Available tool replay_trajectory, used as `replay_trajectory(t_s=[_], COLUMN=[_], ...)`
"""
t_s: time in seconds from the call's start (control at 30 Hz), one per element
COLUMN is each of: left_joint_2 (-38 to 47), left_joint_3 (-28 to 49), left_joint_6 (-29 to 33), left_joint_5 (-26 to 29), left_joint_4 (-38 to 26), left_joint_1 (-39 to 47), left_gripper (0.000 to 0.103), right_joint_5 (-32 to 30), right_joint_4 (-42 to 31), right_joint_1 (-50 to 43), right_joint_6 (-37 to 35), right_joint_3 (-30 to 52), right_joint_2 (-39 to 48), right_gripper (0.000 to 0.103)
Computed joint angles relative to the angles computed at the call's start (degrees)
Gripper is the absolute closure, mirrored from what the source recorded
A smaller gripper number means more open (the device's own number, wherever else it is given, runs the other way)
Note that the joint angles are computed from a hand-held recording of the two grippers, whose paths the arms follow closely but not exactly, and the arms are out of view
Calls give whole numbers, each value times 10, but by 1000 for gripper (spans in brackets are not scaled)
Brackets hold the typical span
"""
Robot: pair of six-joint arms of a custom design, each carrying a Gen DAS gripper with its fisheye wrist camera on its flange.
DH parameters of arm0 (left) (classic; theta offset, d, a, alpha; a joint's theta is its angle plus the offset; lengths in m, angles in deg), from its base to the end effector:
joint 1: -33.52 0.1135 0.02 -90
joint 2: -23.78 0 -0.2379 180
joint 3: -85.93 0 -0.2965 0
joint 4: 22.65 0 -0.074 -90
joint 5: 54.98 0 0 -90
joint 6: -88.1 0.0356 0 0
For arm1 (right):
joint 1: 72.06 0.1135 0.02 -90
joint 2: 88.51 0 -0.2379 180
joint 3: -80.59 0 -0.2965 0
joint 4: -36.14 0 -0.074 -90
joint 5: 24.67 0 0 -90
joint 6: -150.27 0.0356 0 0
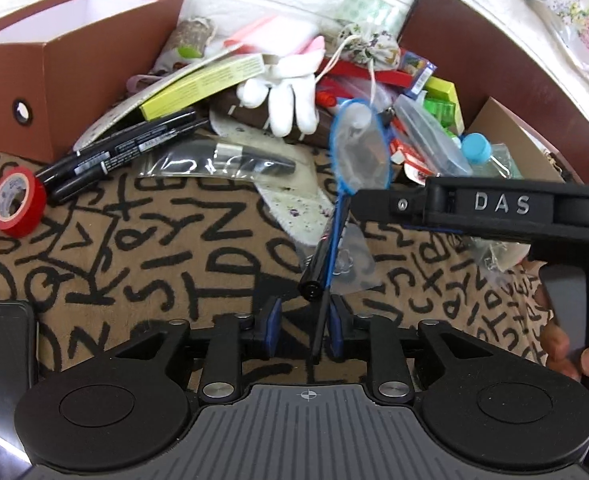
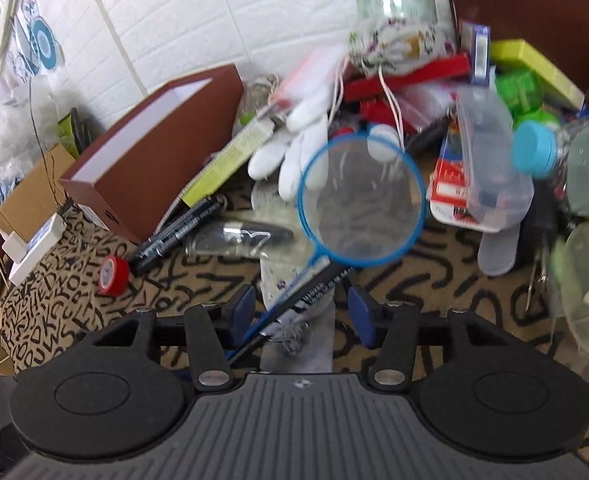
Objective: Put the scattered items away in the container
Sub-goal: 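Lift the blue net with the left gripper while the right gripper grasps a black marker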
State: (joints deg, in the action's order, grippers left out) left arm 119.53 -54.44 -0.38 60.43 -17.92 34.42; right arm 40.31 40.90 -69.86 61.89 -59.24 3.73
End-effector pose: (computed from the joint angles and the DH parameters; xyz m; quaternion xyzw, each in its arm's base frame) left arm 0.2756 -0.0109 0.0211 0.0777 0.9203 -0.2007 0.3268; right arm 0.2828 0.0259 0.0392 -0.0834 0.9089 0.2135 0.3484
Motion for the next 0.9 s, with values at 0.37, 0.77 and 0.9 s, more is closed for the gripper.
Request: replay_trajectory(t_s=[0.37, 0.77, 0.9], left_joint_2=[14, -20, -7], left_joint_3=[21, 7, 18], left_joint_6=[14, 28, 24], left_joint_5=[12, 27, 35], left_joint_4=[-27, -38, -45], left_joint_1=[18, 22, 31], left_gripper=[86, 92, 81], right_joint_5=[11, 9, 21], right_joint_4=[-5, 7, 9], right_joint_1=[-17, 9, 7], right_joint_6=[5, 19, 18], right_joint_3=[35, 69, 60], right_joint_2=[66, 108, 94], right_gripper=[45, 47, 47])
